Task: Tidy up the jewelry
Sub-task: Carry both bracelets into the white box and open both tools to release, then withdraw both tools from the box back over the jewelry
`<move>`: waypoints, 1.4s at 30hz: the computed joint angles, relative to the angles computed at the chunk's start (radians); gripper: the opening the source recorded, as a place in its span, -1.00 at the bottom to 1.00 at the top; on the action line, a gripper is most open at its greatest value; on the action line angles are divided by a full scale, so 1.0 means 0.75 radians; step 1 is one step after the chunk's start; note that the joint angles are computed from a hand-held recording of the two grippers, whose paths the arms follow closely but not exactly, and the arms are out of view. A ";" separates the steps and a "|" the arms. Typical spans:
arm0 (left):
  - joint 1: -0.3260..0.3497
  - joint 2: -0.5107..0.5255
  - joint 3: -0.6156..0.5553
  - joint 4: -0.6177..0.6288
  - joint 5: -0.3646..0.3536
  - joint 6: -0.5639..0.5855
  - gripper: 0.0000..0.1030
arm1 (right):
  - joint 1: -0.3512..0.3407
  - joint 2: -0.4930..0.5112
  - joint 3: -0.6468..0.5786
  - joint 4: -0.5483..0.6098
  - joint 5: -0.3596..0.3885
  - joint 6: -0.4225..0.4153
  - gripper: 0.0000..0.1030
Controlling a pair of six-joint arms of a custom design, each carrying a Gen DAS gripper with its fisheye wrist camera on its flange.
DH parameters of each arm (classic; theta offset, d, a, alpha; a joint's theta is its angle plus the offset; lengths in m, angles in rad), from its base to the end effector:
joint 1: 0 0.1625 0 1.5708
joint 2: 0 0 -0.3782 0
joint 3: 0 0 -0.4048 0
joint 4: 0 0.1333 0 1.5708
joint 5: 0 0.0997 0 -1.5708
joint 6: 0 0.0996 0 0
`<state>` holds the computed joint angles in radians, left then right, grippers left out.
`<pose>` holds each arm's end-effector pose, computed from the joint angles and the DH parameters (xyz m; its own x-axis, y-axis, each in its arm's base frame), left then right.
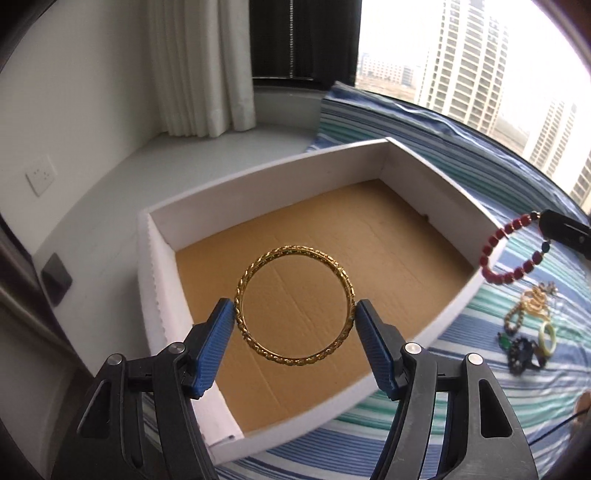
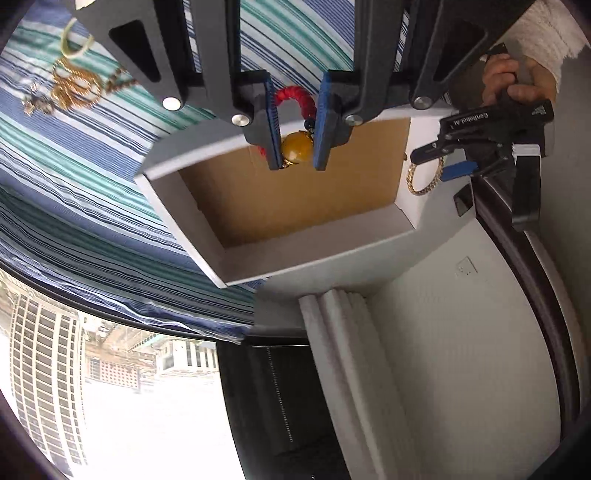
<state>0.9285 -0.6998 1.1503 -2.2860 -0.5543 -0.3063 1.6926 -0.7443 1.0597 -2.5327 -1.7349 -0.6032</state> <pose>-0.2829 -0.7421 0.2053 -0.7032 -0.1022 -0.7036 0.3840 0.7782 -0.4969 0.2136 -0.7816 0.2748 -0.7613 -0.4677 0.4491 -0.6422 0.6399 -0.4221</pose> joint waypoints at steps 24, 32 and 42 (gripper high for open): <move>-0.079 0.015 0.164 -0.343 -0.103 0.187 0.90 | -0.043 -0.104 0.270 -0.401 -0.011 -0.056 0.37; -0.162 0.151 0.213 -0.286 -0.370 0.186 0.91 | -0.195 -0.427 0.848 -1.049 -0.239 -0.176 0.57; -0.220 0.350 0.190 -0.251 -0.482 0.220 0.91 | -0.477 -0.565 1.174 -1.221 -0.411 -0.046 0.57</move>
